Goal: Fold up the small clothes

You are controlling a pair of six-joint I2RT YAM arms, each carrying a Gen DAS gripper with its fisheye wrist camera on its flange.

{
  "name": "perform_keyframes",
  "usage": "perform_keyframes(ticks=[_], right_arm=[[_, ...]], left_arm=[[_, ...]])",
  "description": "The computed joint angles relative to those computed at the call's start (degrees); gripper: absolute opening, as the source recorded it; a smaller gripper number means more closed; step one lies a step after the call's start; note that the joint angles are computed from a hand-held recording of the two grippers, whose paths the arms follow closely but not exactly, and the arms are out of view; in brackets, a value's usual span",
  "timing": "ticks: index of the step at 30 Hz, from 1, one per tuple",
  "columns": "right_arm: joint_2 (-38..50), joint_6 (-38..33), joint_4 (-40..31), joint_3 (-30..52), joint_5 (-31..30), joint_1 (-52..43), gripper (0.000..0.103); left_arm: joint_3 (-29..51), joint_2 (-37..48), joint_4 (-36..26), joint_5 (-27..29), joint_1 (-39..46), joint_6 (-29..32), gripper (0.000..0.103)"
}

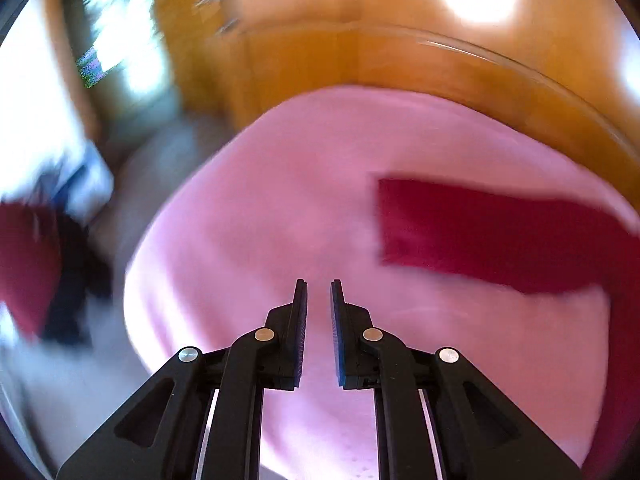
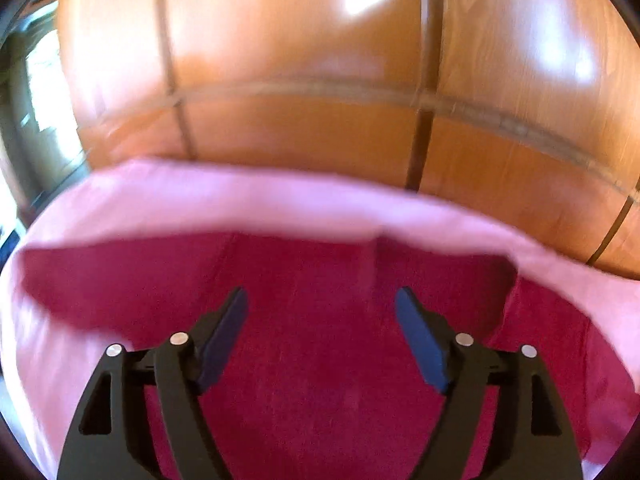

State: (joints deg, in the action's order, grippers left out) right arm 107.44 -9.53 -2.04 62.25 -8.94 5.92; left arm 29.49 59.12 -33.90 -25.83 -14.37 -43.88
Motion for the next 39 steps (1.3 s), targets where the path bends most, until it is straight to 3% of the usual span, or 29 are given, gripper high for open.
perform_keyframes(ticks=[2, 4, 5, 7, 12, 15, 16, 17, 18, 19, 22, 24, 27, 29, 30, 31, 35, 39], right_arm=[[-3.0, -2.0, 0.8, -6.6, -0.9, -0.4, 0.079], [-6.6, -3.3, 1.2, -13.5, -1.9, -1.3, 0.079], [-8.9, -3.6, 1.3, -17.3, -2.5, -2.0, 0.079], [-12.0, -3.8, 0.6, -21.2, -4.4, -3.5, 0.079], [-22.0, -5.3, -0.8, -31.3, -4.7, -7.2, 0.081], [-26.4, -5.7, -2.2, -34.4, -5.1, -8.7, 0.082], [-27.0, -5.7, -2.1, -35.1, -5.2, -9.0, 0.083], [-27.5, -5.4, -1.6, -36.0, -5.3, -9.2, 0.083], [-27.8, -5.1, -1.2, -36.4, -5.0, -9.0, 0.083], [-28.2, -4.9, -1.1, -36.8, -4.8, -8.8, 0.083], [-29.7, -4.0, -1.4, -38.6, -6.9, -8.4, 0.089], [-29.4, -3.9, 2.1, -40.6, -4.8, -6.7, 0.089], [-28.7, -3.8, 4.3, -41.3, -4.6, -6.7, 0.091], [-28.5, -4.5, 2.2, -40.0, -6.2, -7.9, 0.091], [-29.0, -5.0, 0.2, -39.0, -7.6, -9.2, 0.090], [-29.9, -5.4, -1.4, -38.6, -8.5, -10.6, 0.089], [-35.5, -8.5, -7.9, -37.4, -11.0, -20.0, 0.088], [-39.0, -16.4, -14.4, -35.0, -13.3, -37.1, 0.087]], left_arm=[[-5.0, -6.8, 3.7, 9.4, 6.3, -0.3, 0.017], [-9.7, -13.6, 7.3, 12.7, 6.5, -3.7, 0.066], [-10.8, -14.7, 8.8, 12.6, 5.8, -5.1, 0.073], [-12.5, -12.2, 15.6, 15.2, 5.6, -6.9, 0.074], [-6.9, 11.4, 32.7, 13.3, 3.6, -7.4, 0.074], [-1.1, 23.6, 36.6, 13.5, 5.3, -7.1, 0.073], [0.6, 26.9, 37.3, 14.1, 5.9, -6.7, 0.050], [3.8, 31.3, 36.2, 12.7, 5.1, -5.5, 0.035], [5.6, 33.0, 35.0, 11.4, 4.5, -4.3, 0.008], [6.7, 33.6, 34.9, 12.2, 4.6, -3.3, 0.006], [10.7, 33.5, 30.0, 6.9, 5.0, -2.4, 0.006], [12.7, 34.5, 28.1, 7.7, 6.8, -2.3, 0.006], [16.3, 35.9, 22.3, 4.4, 4.1, -3.9, 0.008], [16.1, 33.5, 19.9, 4.9, 0.9, -6.5, 0.024], [13.7, 31.3, 22.1, 6.2, -0.3, -6.8, 0.047], [10.3, 28.3, 27.6, 8.4, -3.0, -7.0, 0.057], [3.3, 20.6, 33.9, 11.8, -17.3, -5.2, 0.059], [2.6, 22.8, 38.8, 15.1, -31.9, -4.3, 0.059]])
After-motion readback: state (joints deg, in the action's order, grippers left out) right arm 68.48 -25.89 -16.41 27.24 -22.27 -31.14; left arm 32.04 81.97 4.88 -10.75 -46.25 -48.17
